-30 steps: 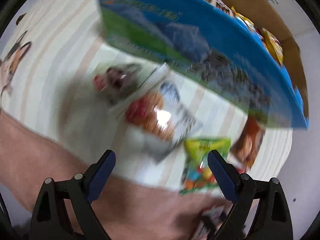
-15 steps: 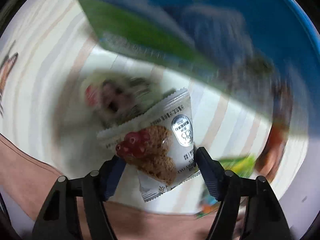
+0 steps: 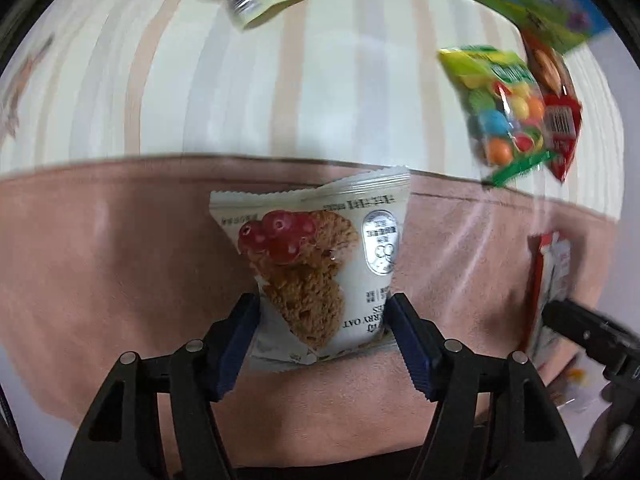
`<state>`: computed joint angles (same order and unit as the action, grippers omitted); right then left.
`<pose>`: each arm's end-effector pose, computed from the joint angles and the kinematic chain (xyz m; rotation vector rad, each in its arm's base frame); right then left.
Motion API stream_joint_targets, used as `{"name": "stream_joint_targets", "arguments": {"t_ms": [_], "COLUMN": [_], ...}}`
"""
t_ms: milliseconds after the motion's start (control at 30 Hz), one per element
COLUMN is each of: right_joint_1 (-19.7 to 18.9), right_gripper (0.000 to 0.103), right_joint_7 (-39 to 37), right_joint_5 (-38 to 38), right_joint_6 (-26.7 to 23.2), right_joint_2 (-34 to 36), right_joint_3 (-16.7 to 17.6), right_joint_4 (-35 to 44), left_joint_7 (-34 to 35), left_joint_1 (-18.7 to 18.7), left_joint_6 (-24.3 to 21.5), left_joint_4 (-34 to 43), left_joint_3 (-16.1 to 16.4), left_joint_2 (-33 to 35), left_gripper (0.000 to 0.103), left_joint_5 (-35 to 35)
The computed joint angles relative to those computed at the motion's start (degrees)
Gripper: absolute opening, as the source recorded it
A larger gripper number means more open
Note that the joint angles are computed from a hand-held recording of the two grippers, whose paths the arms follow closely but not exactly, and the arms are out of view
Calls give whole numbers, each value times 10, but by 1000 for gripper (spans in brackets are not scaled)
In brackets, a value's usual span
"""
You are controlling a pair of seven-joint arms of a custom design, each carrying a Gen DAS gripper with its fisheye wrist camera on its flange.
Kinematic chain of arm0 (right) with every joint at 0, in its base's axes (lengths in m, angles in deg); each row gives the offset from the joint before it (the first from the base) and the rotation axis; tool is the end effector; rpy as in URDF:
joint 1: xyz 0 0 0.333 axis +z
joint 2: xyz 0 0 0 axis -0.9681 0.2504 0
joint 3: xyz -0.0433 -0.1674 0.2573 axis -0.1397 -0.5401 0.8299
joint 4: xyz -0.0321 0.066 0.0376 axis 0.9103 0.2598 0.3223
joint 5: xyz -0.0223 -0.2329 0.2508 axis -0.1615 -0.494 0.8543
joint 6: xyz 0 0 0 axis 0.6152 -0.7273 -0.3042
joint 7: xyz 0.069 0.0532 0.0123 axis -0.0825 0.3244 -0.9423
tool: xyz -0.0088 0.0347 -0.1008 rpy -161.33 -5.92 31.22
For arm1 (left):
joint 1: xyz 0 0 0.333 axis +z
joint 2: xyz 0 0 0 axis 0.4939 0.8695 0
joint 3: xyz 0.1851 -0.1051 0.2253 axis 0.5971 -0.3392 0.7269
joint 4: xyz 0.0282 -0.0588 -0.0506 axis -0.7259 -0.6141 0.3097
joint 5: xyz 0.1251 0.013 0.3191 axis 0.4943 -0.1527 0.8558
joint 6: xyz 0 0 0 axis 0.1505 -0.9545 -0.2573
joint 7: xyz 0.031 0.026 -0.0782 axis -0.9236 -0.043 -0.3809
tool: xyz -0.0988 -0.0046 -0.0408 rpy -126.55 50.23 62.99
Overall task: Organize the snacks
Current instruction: 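Lift both held packs and carry them over the cardboard box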
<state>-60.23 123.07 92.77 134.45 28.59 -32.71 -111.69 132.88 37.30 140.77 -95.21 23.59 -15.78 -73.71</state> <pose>0.4665 0.1697 0.5226 -1.4756 2.5204 0.3670 0.6318 0.0452 0.4266 1.7283 -2.4078 0.0998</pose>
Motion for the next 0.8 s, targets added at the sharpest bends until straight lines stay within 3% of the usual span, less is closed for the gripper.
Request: {"name": "stream_joint_targets", "arguments": {"t_ms": [200, 300, 367, 400, 467, 567, 800], "right_joint_1": [7, 18, 23, 26, 31, 33, 31], "right_gripper": [81, 82, 82, 80, 61, 50, 48], "right_joint_7": [5, 26, 33, 39, 50, 48, 46], "right_joint_5": [-20, -47, -64, -77, -101, -104, -88], "right_joint_6": [-17, -13, -7, -5, -10, 15, 40], "right_joint_2": [11, 33, 41, 41, 41, 12, -4], "right_joint_3": [9, 21, 25, 27, 30, 27, 19], "right_joint_4": [6, 22, 23, 22, 20, -5, 4], "left_joint_7": [-33, -32, -49, -61, -63, -54, -15], "left_joint_1": [28, 21, -3, -16, -30, -43, -28], "left_joint_6": [-38, -8, 29, 56, 102, 125, 85], "left_joint_4": [61, 51, 40, 11, -24, -53, -51], "left_joint_3": [1, 2, -1, -1, -1, -8, -11], "left_joint_2": [42, 39, 33, 16, 0, -18, -54], "left_gripper": [66, 66, 66, 66, 64, 51, 48], "left_joint_5": [-45, -27, -10, 1, 20, 30, 7]}}
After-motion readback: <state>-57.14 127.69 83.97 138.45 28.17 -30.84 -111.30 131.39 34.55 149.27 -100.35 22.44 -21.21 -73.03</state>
